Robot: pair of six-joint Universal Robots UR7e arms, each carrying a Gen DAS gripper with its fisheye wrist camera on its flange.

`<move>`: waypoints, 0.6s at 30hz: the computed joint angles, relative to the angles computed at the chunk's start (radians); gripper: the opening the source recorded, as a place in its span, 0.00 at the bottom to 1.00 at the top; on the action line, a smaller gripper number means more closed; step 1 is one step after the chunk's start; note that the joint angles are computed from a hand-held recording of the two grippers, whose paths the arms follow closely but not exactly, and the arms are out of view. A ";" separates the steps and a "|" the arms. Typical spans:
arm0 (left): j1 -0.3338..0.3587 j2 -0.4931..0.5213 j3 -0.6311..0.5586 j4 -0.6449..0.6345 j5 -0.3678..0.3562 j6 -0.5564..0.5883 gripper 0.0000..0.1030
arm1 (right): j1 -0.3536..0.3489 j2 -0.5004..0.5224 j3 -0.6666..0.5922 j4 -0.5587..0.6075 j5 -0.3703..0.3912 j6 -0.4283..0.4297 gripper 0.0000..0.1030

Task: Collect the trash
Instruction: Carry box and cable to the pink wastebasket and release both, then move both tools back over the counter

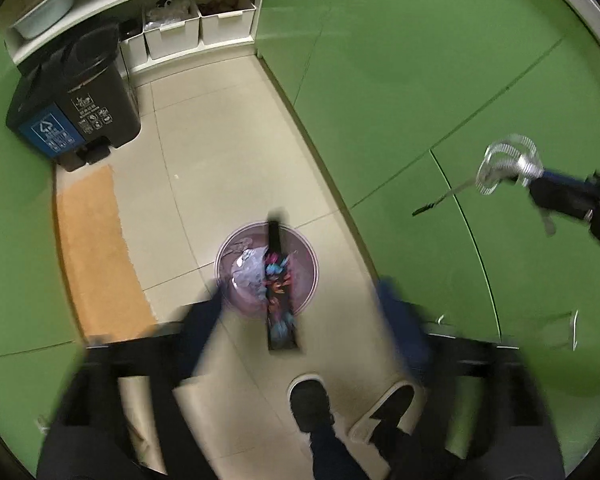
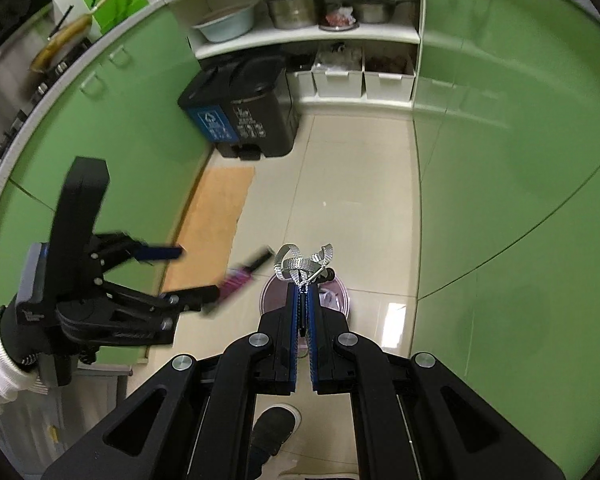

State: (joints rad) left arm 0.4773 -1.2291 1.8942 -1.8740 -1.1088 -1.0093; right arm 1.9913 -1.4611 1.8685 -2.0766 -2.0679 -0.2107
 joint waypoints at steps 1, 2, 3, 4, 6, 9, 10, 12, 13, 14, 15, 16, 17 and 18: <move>0.007 -0.004 0.010 -0.014 -0.004 0.002 0.86 | -0.004 0.005 0.009 -0.006 0.001 -0.001 0.04; 0.011 -0.006 0.015 -0.018 -0.007 0.003 0.91 | -0.007 0.011 0.016 -0.012 0.002 -0.002 0.04; 0.012 -0.014 0.023 -0.020 -0.004 -0.002 0.93 | -0.007 0.016 0.019 -0.012 0.003 0.000 0.04; 0.012 -0.024 0.029 -0.020 -0.003 -0.008 0.94 | -0.008 0.022 0.023 -0.013 0.006 0.002 0.04; 0.010 -0.040 0.036 -0.006 0.002 -0.016 0.97 | -0.010 0.036 0.030 -0.018 0.013 0.003 0.04; 0.008 -0.069 0.041 0.028 0.011 -0.034 0.97 | -0.012 0.057 0.036 -0.024 0.024 0.005 0.04; 0.007 -0.084 0.046 0.032 0.014 -0.042 0.97 | -0.012 0.066 0.039 -0.027 0.027 0.004 0.04; 0.006 -0.101 0.046 0.059 0.026 -0.053 0.97 | -0.012 0.085 0.040 -0.032 0.031 0.001 0.04; 0.006 -0.109 0.048 0.066 0.031 -0.058 0.97 | -0.013 0.092 0.040 -0.034 0.032 0.001 0.04; 0.005 -0.121 0.051 0.076 0.038 -0.067 0.97 | -0.013 0.104 0.039 -0.035 0.035 0.001 0.04; 0.005 -0.133 0.053 0.087 0.046 -0.077 0.97 | -0.014 0.114 0.038 -0.039 0.035 -0.002 0.04; 0.005 -0.140 0.055 0.091 0.050 -0.081 0.97 | -0.013 0.123 0.036 -0.039 0.035 -0.002 0.04; 0.006 -0.152 0.059 0.096 0.056 -0.089 0.97 | -0.013 0.133 0.035 -0.039 0.035 -0.003 0.05; 0.005 -0.161 0.061 0.103 0.062 -0.096 0.97 | -0.013 0.140 0.037 -0.043 0.033 -0.005 0.07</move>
